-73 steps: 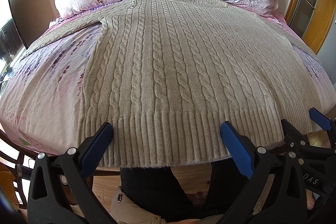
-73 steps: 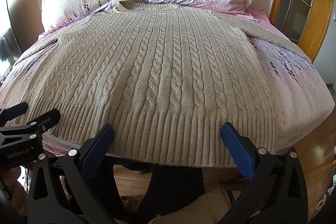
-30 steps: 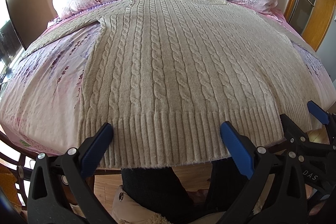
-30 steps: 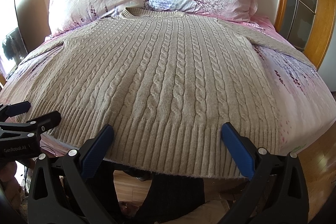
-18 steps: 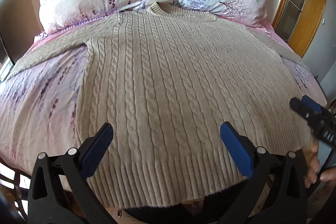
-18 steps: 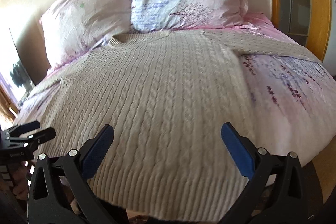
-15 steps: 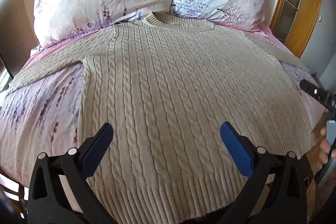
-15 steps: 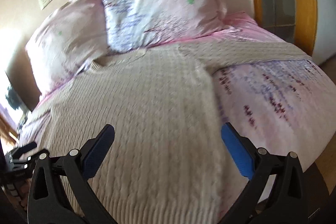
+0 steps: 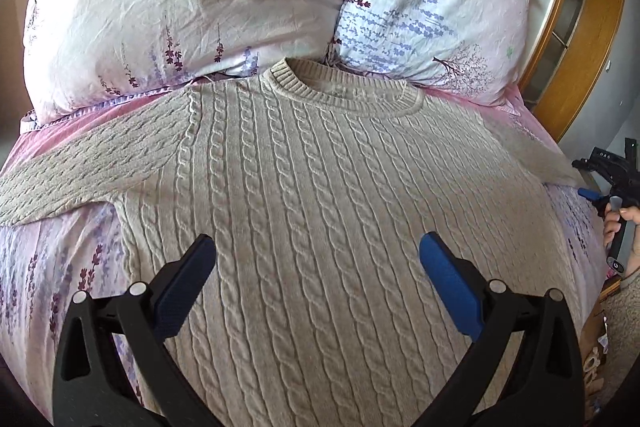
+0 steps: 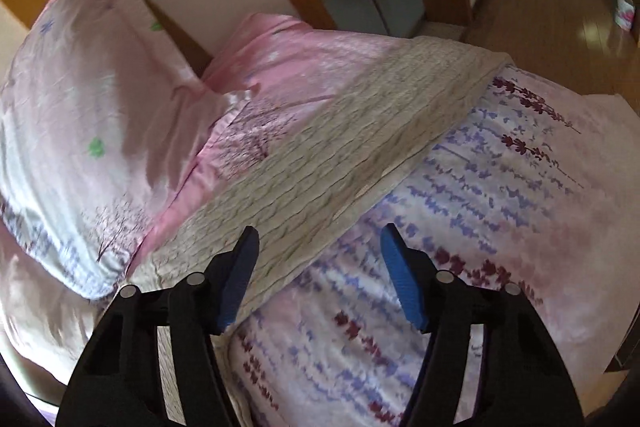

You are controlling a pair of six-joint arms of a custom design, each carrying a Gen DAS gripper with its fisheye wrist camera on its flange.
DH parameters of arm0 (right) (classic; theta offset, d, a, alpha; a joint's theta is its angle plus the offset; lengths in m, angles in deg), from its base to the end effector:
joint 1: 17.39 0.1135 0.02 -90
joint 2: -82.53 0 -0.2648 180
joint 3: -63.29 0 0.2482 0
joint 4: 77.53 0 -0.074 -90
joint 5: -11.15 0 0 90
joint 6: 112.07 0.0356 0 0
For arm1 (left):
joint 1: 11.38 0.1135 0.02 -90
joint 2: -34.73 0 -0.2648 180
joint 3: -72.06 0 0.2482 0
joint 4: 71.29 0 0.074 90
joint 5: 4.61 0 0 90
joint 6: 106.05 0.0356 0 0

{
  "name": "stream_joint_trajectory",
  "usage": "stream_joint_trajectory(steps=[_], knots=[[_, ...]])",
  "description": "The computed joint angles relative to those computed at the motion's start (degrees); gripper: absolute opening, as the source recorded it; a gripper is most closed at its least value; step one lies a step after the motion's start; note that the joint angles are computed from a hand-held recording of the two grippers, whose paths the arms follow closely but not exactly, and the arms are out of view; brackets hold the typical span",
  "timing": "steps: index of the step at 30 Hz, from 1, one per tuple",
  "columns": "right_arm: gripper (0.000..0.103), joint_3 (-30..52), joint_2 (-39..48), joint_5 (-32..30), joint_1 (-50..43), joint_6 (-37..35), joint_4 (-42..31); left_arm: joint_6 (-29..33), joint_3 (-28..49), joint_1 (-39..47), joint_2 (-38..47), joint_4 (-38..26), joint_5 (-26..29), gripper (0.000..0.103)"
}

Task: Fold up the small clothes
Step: 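Grasp the sweater sleeve nearest the right gripper and lift it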

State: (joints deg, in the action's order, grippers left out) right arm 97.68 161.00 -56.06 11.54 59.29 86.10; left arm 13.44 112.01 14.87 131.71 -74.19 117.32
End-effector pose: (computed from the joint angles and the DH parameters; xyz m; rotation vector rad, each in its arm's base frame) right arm 0.1800 0.0837 0.1074 1.2317 2.1986 0.2548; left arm 0.2231 0.0890 0.0779 0.2534 2.4051 -0.3071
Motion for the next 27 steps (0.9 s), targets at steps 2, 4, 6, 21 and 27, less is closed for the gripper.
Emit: stream_joint_trajectory(steps=[2,4,6,21,27], knots=[[0.056,-1.48,2.05,-3.07,-3.54,0.1,3.84,-0.68,1.79,1.2,2.18,0.36,3.38,0.101],[0.05,-2.02,3.21,-2.93,-5.0,0.51,6.14,-2.01,2.82,1.42,3.61,1.33,4.16,0.101],[0.041,-2.34,3.36,-2.95,-5.96,0.59,6.88,-2.41,4.4,0.72,5.0,1.16,2.97,0.101],[0.01,4.87,6.0,12.39,0.55,-1.93,-1.4,-3.65,9.0,-1.02,11.24,3.51,-0.76,0.101],[0.01,14.32,7.06,20.21,11.37,-15.7,0.63,-2.86,10.51,0.49,12.06,1.63,0.52,0.101]])
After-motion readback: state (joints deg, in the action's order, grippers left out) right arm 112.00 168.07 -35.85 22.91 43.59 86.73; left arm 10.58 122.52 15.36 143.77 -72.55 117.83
